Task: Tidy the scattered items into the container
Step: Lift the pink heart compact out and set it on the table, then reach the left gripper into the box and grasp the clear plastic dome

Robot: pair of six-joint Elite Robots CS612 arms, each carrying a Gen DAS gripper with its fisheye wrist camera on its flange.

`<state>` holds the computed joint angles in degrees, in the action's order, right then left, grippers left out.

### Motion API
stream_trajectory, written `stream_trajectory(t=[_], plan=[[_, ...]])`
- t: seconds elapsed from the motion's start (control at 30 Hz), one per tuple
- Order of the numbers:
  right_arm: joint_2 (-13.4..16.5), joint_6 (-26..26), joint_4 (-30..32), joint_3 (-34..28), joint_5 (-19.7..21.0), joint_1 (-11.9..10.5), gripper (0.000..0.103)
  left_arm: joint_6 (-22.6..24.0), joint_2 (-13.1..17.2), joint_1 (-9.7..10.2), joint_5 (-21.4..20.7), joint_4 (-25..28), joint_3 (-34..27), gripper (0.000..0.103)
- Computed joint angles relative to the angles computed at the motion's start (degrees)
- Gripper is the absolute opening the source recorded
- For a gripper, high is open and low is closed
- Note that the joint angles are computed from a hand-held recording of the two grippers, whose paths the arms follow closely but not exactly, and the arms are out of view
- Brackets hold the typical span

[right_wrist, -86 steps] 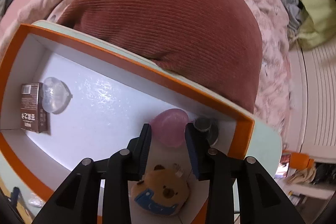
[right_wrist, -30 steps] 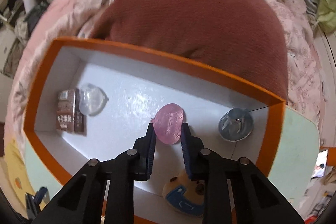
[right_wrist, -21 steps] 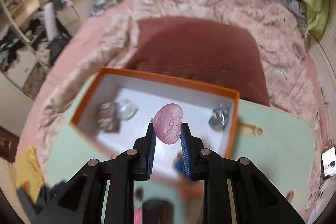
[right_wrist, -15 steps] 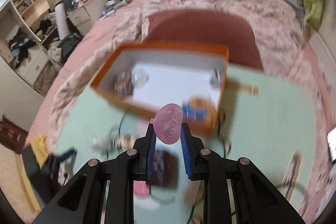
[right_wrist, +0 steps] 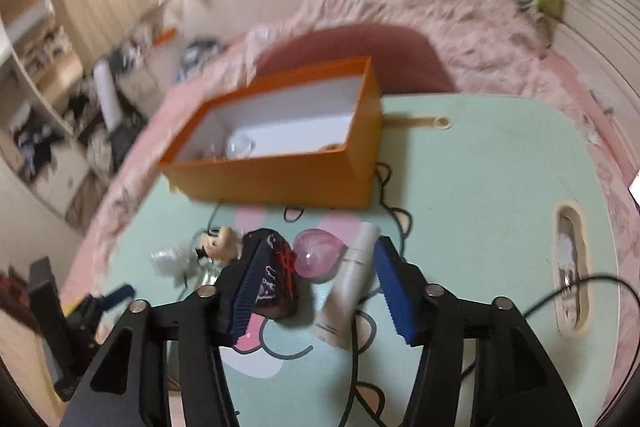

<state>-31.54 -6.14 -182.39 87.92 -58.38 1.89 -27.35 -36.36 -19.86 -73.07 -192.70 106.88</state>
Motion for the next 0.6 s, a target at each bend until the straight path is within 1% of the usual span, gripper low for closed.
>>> stream_trajectory(t=[0.1, 0.13, 0.2, 0.23, 0.27, 0.3, 0.37, 0.4, 0.47, 0.5, 0.53, 0.57, 0.6], plan=[[-0.2, -0.2, -3.1, 2.7, 2.9, -0.7, 0.056, 1.8, -0.4, 0.75, -3.2, -0.5, 0.2, 0.103], [-0.4, -0.5, -4.6, 4.0, 3.5, -0.9, 0.056, 2.4, -0.7, 0.84, -3.4, -0.4, 0.3, 0.102], [-0.4, 0.7, -8.6, 6.1, 4.3, -1.0, 0.056, 4.5, -1.6, 0.6, -0.9, -1.9, 0.9, 0.102], [-0.2, 1.5, -10.9, 7.0, 4.9, -1.0, 0.056, 6.0, -2.2, 0.57, -0.1, -3.1, 1.2, 0.102], [0.0, 1.7, -13.1, 7.5, 5.3, -1.0, 0.056, 7.2, -2.9, 0.69, -0.2, -4.1, 1.3, 0.102], [0.2, 1.5, -14.3, 7.7, 5.2, -0.8, 0.056, 8.6, -3.6, 1.1, -1.5, -4.8, 1.1, 0.102], [-0.1, 0.1, -12.9, 7.4, 4.4, -0.3, 0.056, 10.8, -4.7, 2.53, -6.7, -4.9, 0.0, 0.102], [-0.1, -0.3, -12.1, 7.2, 4.3, -0.2, 0.056, 11.5, -5.2, 3.45, -9.6, -3.9, -1.2, 0.102], [0.0, -0.5, -10.9, 7.0, 4.7, -0.2, 0.056, 12.7, -5.6, 5.1, -14.7, 0.0, -4.7, 0.096], [0.0, -0.3, -10.4, 6.9, 5.0, -0.3, 0.056, 13.9, -5.3, 6.14, -18.2, 3.6, -7.5, 0.089], [0.1, 0.1, -10.1, 6.8, 5.2, -0.4, 0.056, 14.8, -4.8, 6.81, -20.4, 6.5, -9.8, 0.081], [0.2, 0.4, -9.5, 6.7, 5.5, -0.5, 0.056, 15.6, -4.2, 7.25, -21.3, 9.9, -12.3, 0.076], [0.3, 0.6, -8.8, 6.5, 5.8, -0.6, 0.056, 16.5, -3.3, 7.61, -21.3, 15.5, -15.6, 0.069]])
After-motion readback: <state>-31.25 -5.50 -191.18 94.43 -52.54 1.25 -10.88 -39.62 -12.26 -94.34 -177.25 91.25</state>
